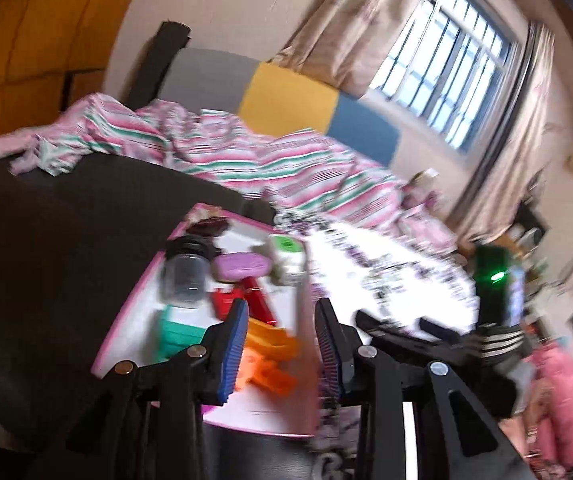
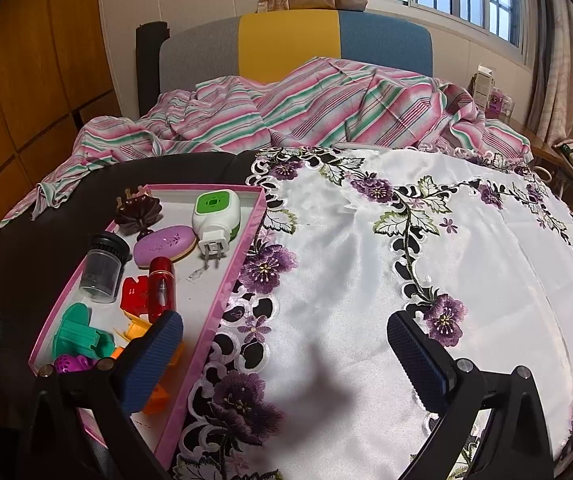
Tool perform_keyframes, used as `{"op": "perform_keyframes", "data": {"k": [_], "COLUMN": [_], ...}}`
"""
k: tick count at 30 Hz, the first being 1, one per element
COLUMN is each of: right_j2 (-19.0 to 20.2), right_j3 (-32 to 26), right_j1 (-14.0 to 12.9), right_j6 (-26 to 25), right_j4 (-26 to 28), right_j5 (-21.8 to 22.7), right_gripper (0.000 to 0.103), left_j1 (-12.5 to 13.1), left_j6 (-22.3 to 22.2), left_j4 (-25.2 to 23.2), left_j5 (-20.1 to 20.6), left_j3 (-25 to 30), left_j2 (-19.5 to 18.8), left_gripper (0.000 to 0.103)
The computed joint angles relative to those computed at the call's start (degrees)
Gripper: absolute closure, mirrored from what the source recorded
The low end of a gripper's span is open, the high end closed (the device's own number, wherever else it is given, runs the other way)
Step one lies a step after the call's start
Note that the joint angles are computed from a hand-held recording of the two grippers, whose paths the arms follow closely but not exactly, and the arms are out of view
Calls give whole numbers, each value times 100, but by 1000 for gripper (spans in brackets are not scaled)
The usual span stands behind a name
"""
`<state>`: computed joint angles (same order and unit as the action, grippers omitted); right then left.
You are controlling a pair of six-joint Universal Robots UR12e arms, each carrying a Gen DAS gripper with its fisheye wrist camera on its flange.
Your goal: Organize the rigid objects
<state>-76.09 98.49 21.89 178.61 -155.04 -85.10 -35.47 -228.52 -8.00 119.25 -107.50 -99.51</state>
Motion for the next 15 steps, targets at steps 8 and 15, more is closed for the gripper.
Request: {"op": "perform_keyframes", "data": {"k": [8,15], "right_j2": [39,55], "right_j3": [-12,-3], "right_j1": [-6,-2], "right_j6": [-25,-52], "right_j4": [54,-18], "right_j5": [-12,-14], "right_gripper": [0,0], "left_j1": [-9,-131], "left_j6": [496,1251], "left_j4": [1273,1818], "left_j5": [-214,-73], "left_j3": [-123,-42], "left_j2": [-148,-282], "left_gripper": [74,77]}}
